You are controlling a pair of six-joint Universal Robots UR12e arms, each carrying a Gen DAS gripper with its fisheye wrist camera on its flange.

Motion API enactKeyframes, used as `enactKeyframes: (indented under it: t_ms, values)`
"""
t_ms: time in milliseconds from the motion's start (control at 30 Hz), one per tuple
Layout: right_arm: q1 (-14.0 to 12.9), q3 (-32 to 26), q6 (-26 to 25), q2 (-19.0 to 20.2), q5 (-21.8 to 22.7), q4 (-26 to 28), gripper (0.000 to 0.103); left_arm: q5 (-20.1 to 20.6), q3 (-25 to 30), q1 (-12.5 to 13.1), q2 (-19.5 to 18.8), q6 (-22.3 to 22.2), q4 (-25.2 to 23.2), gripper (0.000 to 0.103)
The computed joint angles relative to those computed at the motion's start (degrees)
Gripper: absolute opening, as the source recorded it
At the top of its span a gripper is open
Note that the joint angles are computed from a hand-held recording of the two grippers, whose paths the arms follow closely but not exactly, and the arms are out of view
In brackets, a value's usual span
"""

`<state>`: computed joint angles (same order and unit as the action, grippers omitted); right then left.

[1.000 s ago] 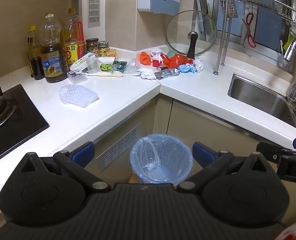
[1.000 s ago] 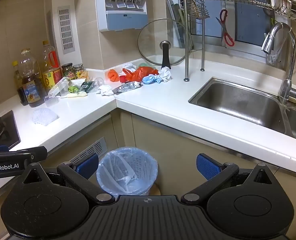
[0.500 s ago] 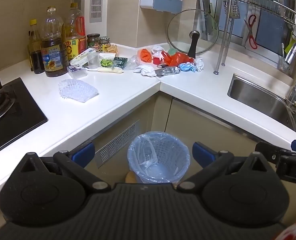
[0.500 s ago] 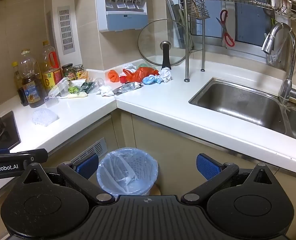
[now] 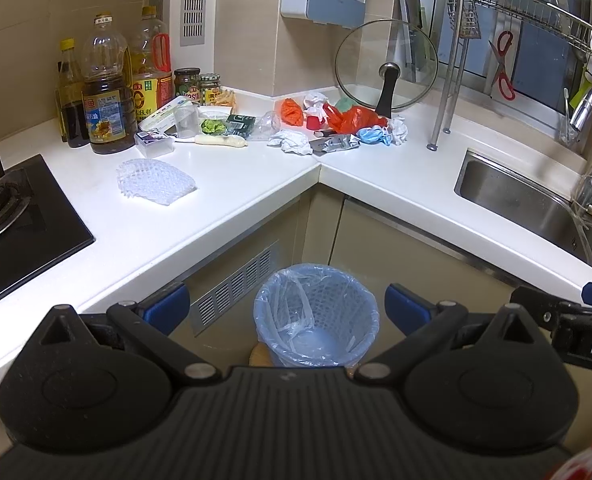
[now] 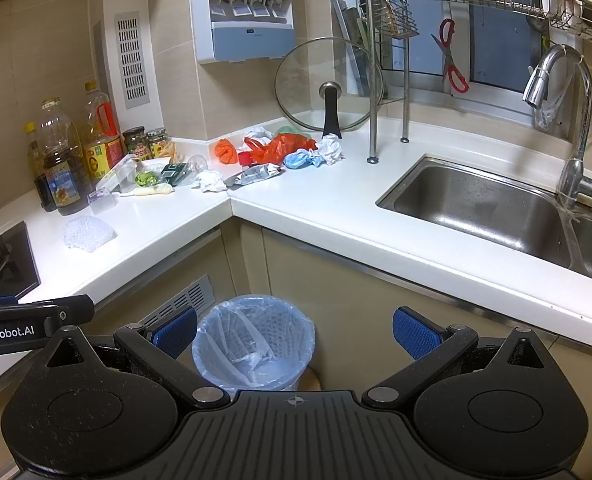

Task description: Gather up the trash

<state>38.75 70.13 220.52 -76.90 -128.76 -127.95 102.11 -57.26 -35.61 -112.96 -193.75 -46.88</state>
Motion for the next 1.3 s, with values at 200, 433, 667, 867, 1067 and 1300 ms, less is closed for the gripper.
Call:
enactKeyframes:
  t_ms: [200, 433, 667, 867, 1067, 1300]
  values:
    - [-0.1, 0.4, 0.0, -0.3, 0.1, -0.1, 0.103, -0.1, 0.3, -0.1, -0.2, 0.0, -0.2, 0.103]
    - [-0.1, 0.6, 0.1, -0.5, 0.2, -0.3, 0.103, -0.1, 0.9, -0.2, -0.5, -0.3, -0.8, 0.103]
    - [-0.2, 0.9, 0.0, -0.6, 0.3, -0.4, 0.103, -0.1, 0.8, -0.2, -0.5, -0.4, -0.6, 0.103]
    - [-0.2, 0.8, 0.1, -0.6, 0.2, -0.3, 0.103, -0.2, 0.6, -0.2, -0.5, -0.4, -0.4, 0.103]
    - [-0.2, 1.0, 0.0, -0.7, 0.3, -0.5, 0.103, -0.2, 0.7, -0.1, -0.5, -0.5, -0.5, 0.103]
    - [-0.2, 0.9, 0.1, -0.5, 0.3, -0.5, 0.103, -0.3, 0.6, -0.1, -0.4, -0.5, -0.5, 0.103]
